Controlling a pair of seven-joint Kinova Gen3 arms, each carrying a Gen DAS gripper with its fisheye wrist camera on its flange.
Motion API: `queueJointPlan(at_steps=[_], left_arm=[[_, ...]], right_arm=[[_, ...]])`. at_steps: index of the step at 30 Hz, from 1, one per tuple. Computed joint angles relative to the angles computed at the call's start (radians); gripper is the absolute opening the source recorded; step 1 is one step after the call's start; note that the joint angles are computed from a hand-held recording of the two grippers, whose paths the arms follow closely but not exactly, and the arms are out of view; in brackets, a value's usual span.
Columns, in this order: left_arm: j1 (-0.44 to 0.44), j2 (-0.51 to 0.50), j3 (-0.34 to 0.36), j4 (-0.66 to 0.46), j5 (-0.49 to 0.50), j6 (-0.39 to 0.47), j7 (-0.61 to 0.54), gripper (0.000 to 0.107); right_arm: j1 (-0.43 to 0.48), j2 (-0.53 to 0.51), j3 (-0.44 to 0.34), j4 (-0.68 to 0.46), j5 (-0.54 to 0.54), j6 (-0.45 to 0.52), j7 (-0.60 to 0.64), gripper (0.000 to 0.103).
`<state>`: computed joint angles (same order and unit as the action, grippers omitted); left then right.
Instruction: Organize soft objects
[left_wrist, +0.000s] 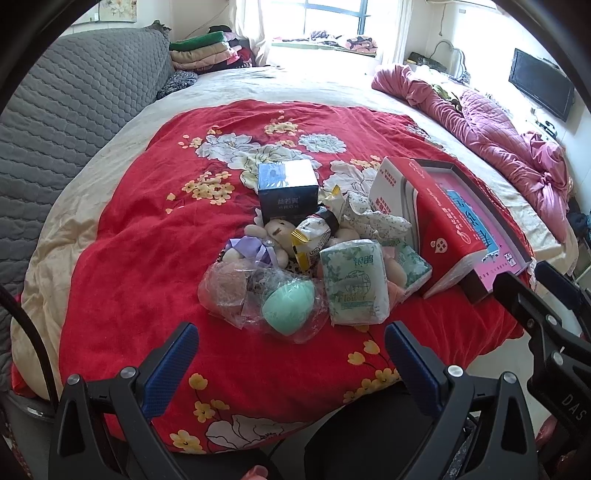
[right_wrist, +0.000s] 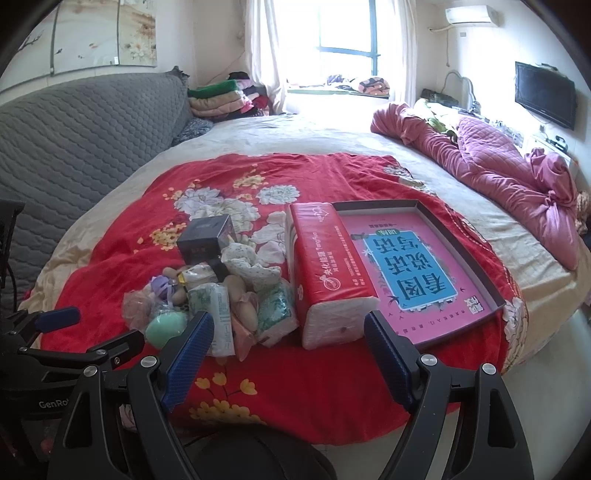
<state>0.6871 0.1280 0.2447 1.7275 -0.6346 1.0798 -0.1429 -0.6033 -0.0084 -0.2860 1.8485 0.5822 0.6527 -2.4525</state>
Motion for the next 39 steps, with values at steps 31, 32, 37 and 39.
queueJointPlan(at_steps=[31, 32, 37, 39], left_arm=[[-0.020, -0.011, -0.004, 0.025, 0.019, -0.032, 0.007, 0.101], [-0.023, -0.012, -0.004, 0.028, 0.021, -0.035, 0.006, 0.101], [-0.043, -0.024, -0.007, 0.054, 0.035, -0.061, 0.005, 0.101], [-0.058, -0.032, -0.011, 0.070, 0.047, -0.077, 0.003, 0.101]], right_arm=[[-0.004, 0.013, 0.005, -0.004, -0.005, 0.004, 0.008, 0.084], [-0.006, 0.015, 0.005, -0.006, -0.004, 0.006, 0.009, 0.084], [-0.014, 0.027, 0.011, -0.012, 0.000, 0.002, 0.017, 0.084], [-0.016, 0.036, 0.016, -0.016, -0.004, -0.004, 0.028, 0.084]])
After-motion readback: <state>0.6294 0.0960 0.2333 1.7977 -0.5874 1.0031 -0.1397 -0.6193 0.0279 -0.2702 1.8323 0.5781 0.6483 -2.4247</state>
